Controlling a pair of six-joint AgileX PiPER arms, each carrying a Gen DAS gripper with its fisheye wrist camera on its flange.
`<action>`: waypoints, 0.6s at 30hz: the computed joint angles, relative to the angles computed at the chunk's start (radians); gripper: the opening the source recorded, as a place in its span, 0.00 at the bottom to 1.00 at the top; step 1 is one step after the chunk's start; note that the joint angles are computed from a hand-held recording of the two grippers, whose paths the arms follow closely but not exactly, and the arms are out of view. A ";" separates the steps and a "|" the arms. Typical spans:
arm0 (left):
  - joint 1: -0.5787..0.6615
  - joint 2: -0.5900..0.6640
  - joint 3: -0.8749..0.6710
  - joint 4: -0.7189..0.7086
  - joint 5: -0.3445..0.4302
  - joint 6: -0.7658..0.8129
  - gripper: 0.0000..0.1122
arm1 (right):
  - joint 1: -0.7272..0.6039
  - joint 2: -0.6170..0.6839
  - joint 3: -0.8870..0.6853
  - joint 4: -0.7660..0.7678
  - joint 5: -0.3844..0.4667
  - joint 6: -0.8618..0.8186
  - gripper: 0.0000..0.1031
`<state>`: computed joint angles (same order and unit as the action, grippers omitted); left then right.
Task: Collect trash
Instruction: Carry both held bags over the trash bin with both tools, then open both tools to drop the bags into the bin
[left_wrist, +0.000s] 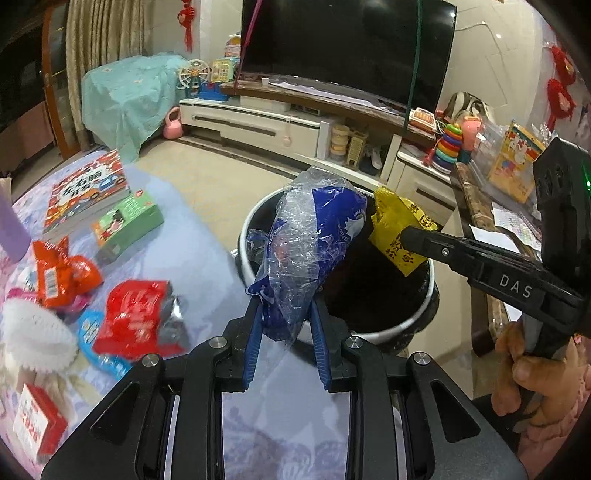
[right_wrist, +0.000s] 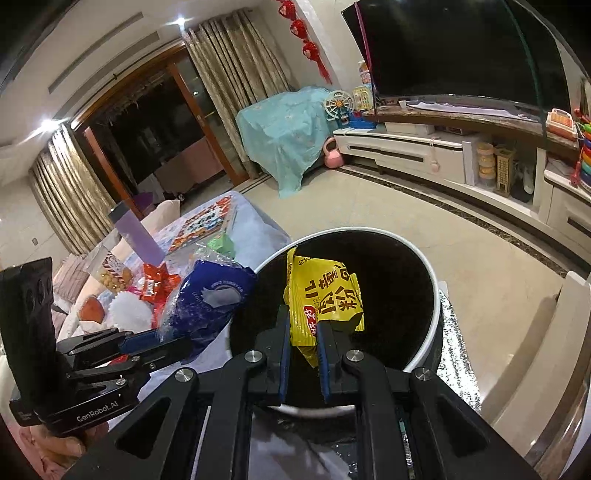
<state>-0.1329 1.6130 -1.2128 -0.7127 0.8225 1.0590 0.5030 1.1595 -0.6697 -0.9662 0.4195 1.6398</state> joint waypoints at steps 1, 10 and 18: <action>-0.012 0.008 -0.007 0.008 -0.007 -0.006 0.22 | -0.018 0.002 0.002 0.016 -0.013 -0.021 0.12; -0.062 0.049 -0.043 0.053 -0.023 -0.049 0.38 | -0.115 0.001 0.018 0.179 -0.079 -0.187 0.17; 0.002 0.011 0.010 0.007 -0.007 -0.015 0.52 | -0.146 -0.013 0.028 0.244 -0.105 -0.229 0.43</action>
<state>-0.1308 1.6244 -1.2030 -0.7060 0.8151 1.0444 0.3568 1.1463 -0.6415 -0.7219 0.3144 1.4105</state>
